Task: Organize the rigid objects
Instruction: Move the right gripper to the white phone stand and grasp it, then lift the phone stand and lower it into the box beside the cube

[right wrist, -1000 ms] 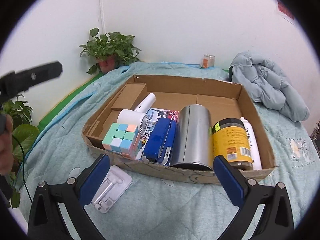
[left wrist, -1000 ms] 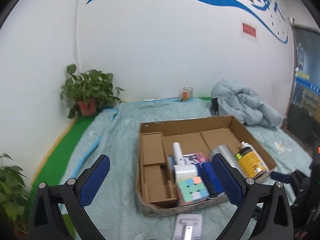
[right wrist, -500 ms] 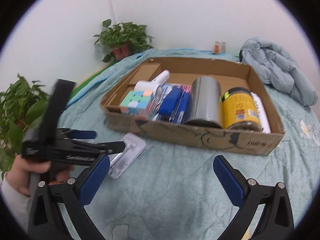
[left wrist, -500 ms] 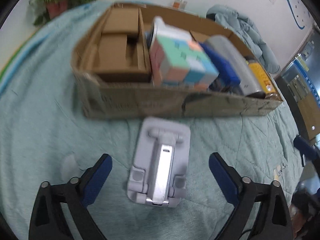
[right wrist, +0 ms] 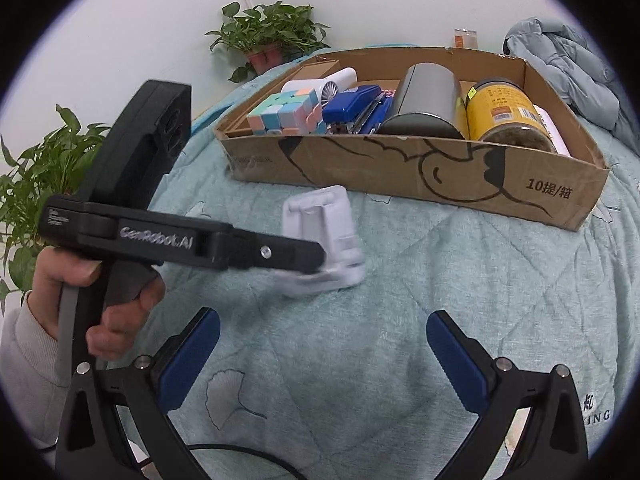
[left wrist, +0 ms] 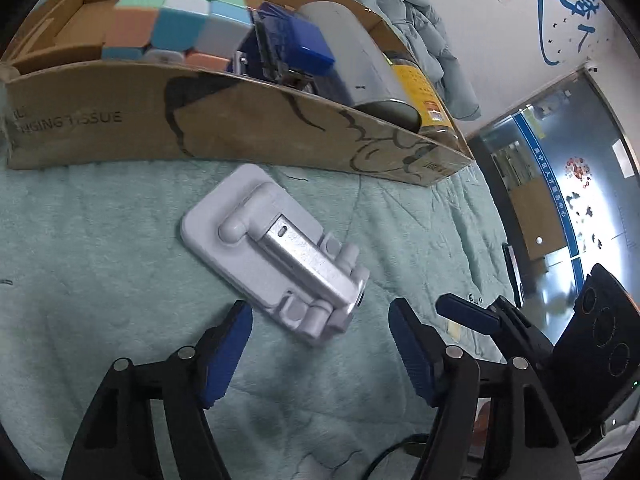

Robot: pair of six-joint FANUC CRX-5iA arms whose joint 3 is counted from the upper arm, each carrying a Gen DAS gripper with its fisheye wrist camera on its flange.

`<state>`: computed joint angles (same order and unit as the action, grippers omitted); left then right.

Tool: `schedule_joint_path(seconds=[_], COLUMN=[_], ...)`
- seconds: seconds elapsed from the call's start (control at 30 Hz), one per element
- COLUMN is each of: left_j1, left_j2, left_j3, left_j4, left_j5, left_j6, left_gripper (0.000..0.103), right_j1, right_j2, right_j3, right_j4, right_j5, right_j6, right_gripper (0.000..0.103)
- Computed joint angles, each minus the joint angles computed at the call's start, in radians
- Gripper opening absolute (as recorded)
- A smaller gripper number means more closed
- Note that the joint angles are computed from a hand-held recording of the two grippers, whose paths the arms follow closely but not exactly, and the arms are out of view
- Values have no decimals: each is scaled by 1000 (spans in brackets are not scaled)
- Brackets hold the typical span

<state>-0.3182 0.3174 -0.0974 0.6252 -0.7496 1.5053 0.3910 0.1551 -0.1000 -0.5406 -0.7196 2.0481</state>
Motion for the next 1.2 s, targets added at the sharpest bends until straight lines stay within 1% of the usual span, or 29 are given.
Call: schedule_joint_path(seconds=[0.03,0.1,0.13,0.17,0.23,0.3,0.37,0.43,0.47,0.5,0.53,0.57,0.6,0.63,0.67,0.8,0.83,0.9,0.97,1.0,1.03,1.07,1.1,1.13,1.17,1.2], left_j1=[-5,0,8,17,32,40,43,45,41,43,42,38,37,37,35,23,18,13,11,11,10,10,13,15,17,17], left_j2=[-7,-36,-55,-64,-82,-87,-99,-110,-112,-113,-112,-108,-103,-101,-93,-69,-63,-50,-48,-49,-54,-54,-53,-54,-58,-61], left_j3=[-5,-46,-71,-79,-88,-87,-107,-128,-134,-141,-146,-144,-146,-150,-150,-151,-152,-153,-156,-160,-172,-174,-161,-153,-152,-157], left_j4=[-12,7,15,13,-23,-42,-39,-22,-13,0,13,18,30,45,61,136,158,197,201,203,227,230,189,167,161,178], left_j5=[15,57,83,96,103,98,111,119,124,128,134,139,146,150,154,152,153,143,145,145,156,160,152,148,146,145], left_j6=[26,46,63,79,137,165,167,151,145,131,118,116,105,92,78,-13,-34,-69,-68,-69,-77,-72,-42,-30,-28,-44], left_gripper=[68,69,73,74,76,76,76,76,76,76,76,76,76,76,76,73,67,64,58,53,50,47,40,34,32,28], right_j1=[6,20,25,31,46,63,64,61,56,49,50,57,62,74,78,46,35,-10,-43,-58,-67,-66,-66,-72,-66,-56], right_j2=[1,4,9,17,48,86,127,174,196,219,232,217,212,198,186,171,171,188,208,219,227,225,226,237,231,224], right_j3=[-4,-8,-5,1,24,51,93,147,175,207,216,190,179,150,131,143,153,198,233,249,258,257,261,276,271,266], right_j4=[16,48,59,69,99,134,133,127,112,94,89,94,99,120,126,37,7,-97,-174,-210,-233,-232,-233,-246,-239,-218], right_j5=[11,44,57,68,84,94,72,20,-16,-62,-78,-40,-29,9,29,-35,-70,-179,-260,-295,-315,-314,-323,-355,-350,-345], right_j6=[-4,3,12,23,65,94,137,152,159,162,154,159,171,150,131,41,30,13,-27,-56,-78,-95,-103,-111,-108,-105], right_gripper=[103,103,103,103,103,103,103,103,101,94,84,83,78,72,68,66,66,66,66,66,67,66,66,66,66,66])
